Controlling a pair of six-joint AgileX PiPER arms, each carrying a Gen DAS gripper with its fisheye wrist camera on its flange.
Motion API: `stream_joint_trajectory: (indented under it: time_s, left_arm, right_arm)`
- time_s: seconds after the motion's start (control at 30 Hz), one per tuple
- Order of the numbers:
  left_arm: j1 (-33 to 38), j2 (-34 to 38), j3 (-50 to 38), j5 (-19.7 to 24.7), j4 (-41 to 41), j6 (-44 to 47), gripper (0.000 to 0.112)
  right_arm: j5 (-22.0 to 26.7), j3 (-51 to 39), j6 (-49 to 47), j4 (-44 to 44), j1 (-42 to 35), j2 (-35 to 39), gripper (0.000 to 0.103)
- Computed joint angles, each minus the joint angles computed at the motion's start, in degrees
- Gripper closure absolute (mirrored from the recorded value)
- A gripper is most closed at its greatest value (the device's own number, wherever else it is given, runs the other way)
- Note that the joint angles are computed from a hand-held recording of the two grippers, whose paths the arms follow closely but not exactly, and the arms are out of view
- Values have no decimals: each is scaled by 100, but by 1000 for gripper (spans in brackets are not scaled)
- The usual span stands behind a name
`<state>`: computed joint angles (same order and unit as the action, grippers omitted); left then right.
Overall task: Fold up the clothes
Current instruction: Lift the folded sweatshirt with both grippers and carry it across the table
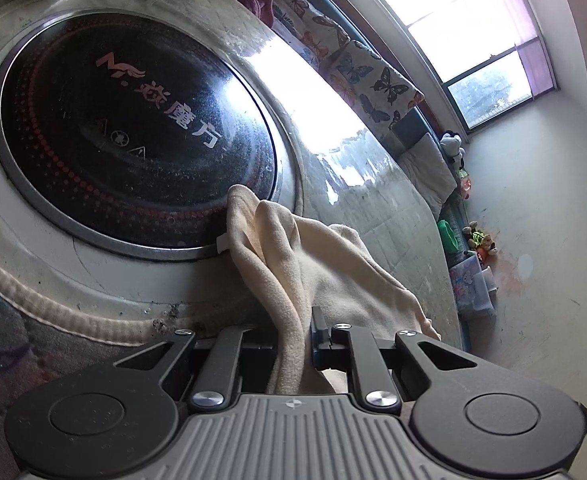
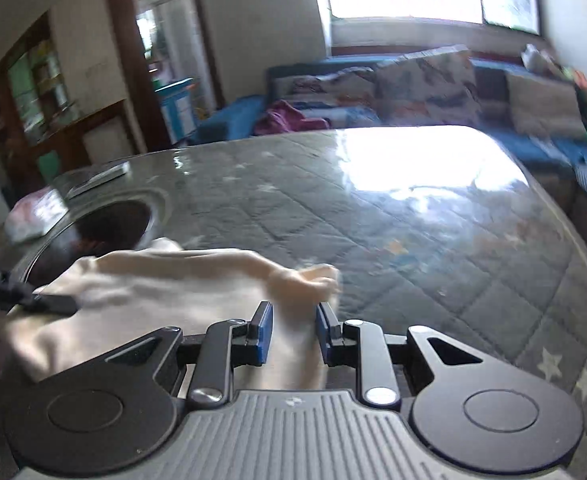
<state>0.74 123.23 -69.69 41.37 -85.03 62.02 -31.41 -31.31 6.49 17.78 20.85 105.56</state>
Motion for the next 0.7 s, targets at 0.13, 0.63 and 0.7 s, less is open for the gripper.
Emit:
stream_joint_trajectory:
  time_s: [0.13, 0.63, 0.7]
  left_arm:
    - [-14, -5, -2, -46, 42, 50, 97]
    - [-340, -602, 237, -296, -123, 907, 98]
    - [-499, -693, 171, -293, -67, 880, 98]
  right_arm:
    - [-94, -51, 652, -669, -402, 282, 75]
    - [-789, 780, 1318, -1181, -362, -521, 94]
    - [-826, 987, 956, -717, -206, -875, 94]
